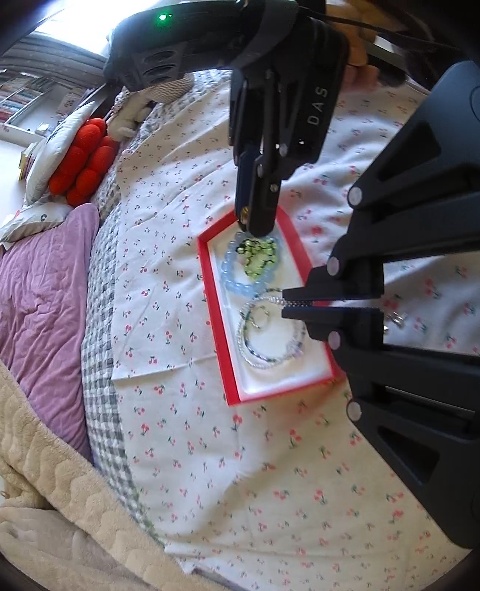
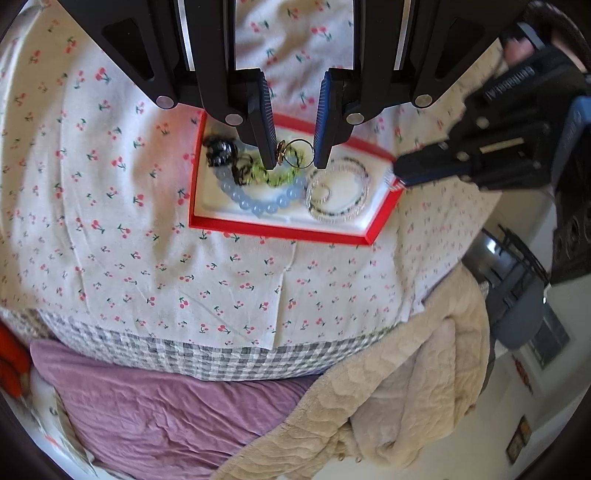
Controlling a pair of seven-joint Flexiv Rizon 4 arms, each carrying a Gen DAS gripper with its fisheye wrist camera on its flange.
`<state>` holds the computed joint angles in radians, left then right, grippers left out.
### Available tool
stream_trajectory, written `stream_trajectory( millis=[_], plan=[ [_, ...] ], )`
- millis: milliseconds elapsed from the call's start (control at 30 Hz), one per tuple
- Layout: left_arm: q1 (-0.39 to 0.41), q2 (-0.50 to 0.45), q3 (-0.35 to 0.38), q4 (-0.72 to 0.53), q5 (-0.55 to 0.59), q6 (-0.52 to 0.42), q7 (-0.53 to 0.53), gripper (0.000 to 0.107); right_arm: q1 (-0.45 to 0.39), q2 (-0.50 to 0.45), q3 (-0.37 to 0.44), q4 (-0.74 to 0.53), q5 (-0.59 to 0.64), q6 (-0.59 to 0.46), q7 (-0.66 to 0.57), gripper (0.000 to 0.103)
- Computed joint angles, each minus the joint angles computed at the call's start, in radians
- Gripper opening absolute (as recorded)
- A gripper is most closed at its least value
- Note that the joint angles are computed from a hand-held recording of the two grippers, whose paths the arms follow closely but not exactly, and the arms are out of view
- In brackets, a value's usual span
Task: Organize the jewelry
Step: 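Carry both rings into the red box and open both grippers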
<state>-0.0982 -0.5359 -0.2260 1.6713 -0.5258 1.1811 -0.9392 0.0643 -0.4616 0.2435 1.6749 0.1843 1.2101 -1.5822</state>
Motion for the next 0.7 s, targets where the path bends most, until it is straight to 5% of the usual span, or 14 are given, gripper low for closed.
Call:
stream_trajectory(
  millis=[600,700],
  plan=[
    [-0.007,-0.124,0.019,-0.150,0.021,-0.109,-0.135,0.003,-0.042,-0.102,0.027,-0.143,0.094,-0.102,0.005,0.022],
    [-0.003,-0.124,0.018,-0.155,0.024,-0.122,-0.148,0.010,-0.062,-0.110,0.042,-0.176,0.128,-0.167,0.001,0.024]
  ],
)
